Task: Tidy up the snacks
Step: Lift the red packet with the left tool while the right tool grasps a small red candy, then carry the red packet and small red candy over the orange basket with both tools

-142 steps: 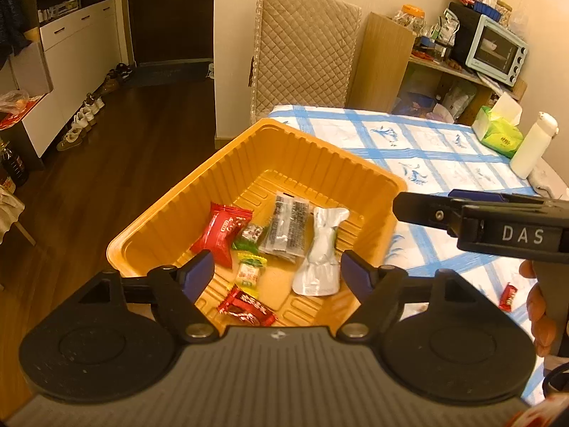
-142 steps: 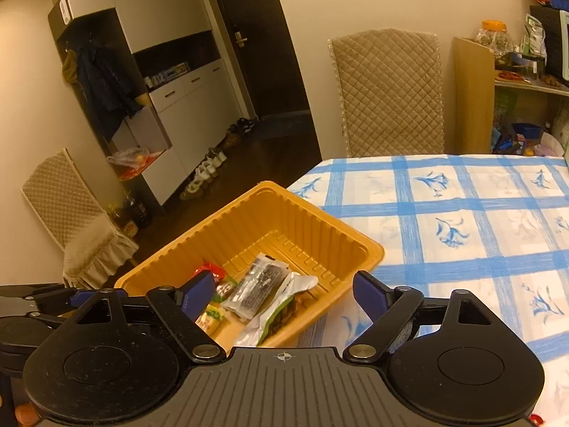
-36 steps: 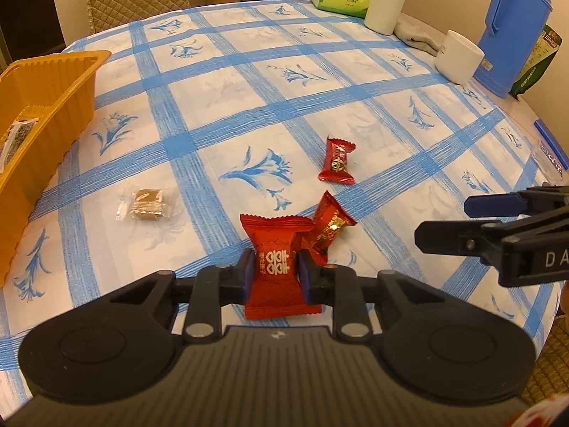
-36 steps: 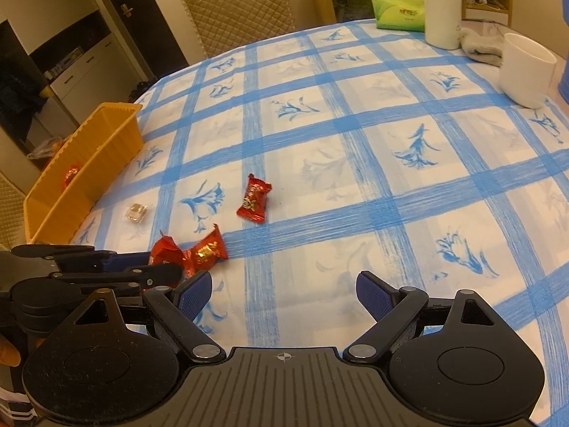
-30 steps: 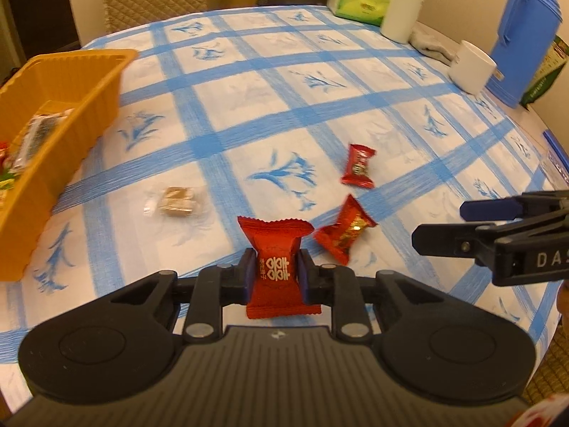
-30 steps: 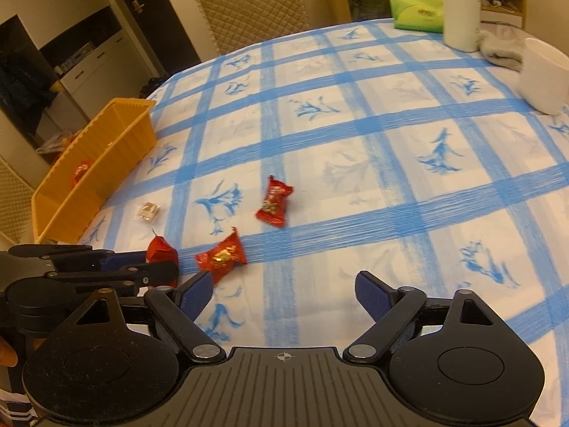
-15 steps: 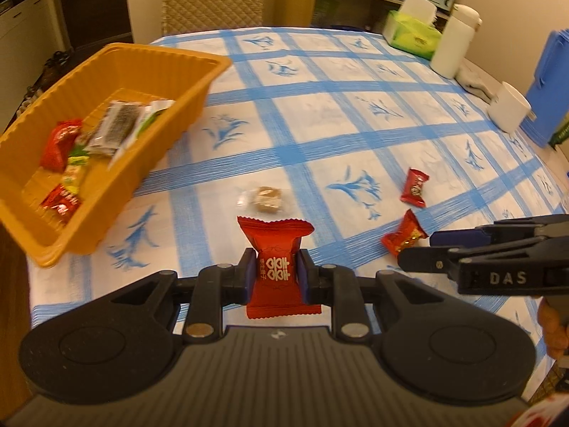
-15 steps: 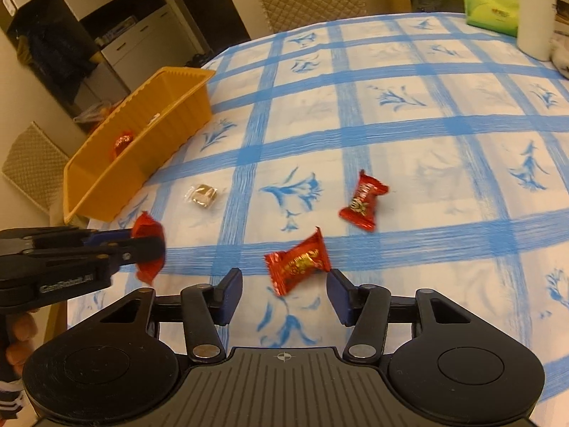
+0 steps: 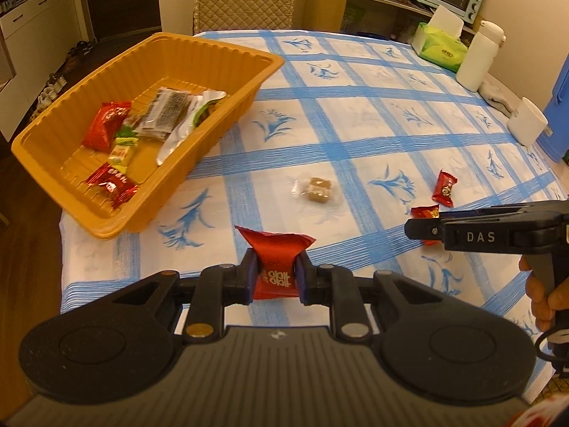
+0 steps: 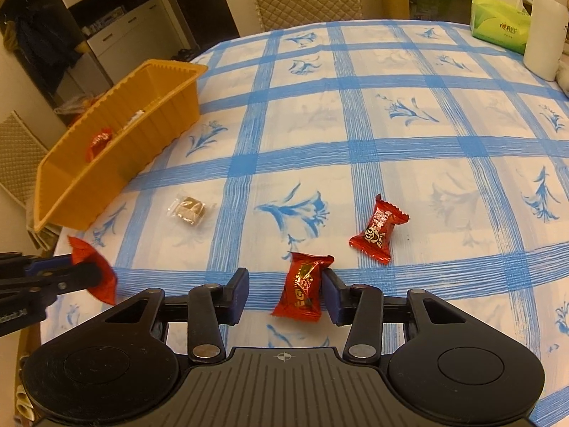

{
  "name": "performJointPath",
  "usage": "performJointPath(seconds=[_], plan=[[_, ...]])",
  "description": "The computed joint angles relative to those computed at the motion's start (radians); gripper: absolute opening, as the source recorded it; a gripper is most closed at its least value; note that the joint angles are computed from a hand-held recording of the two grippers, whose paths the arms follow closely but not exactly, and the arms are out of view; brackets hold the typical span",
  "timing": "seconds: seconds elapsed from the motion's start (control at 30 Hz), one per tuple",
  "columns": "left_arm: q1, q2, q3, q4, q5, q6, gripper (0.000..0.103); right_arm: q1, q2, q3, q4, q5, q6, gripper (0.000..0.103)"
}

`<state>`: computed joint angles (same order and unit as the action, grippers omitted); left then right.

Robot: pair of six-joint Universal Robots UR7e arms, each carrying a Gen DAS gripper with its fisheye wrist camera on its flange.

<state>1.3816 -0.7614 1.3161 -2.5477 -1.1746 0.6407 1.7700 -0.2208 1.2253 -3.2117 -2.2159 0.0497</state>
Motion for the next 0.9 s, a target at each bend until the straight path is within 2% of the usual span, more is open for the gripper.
performJointPath(seconds=[0.13, 0.27, 0.47, 0.9], plan=[[0.006, -0.003, -0.005, 0.004, 0.001, 0.001, 0.02, 0.006, 0.02, -0.03, -0.002, -0.028, -0.021, 0.041], [0.01, -0.006, -0.007, 0.008, 0.0, 0.004, 0.02, 0.01, 0.04, -0.055, -0.011, -0.066, -0.052, 0.023], [0.012, -0.006, -0.01, 0.011, -0.002, 0.005, 0.02, 0.012, 0.049, -0.059, -0.032, -0.076, -0.088, 0.021], [0.014, -0.028, 0.003, 0.006, -0.012, 0.015, 0.019, 0.025, 0.048, -0.045, -0.051, -0.072, -0.101, 0.02]])
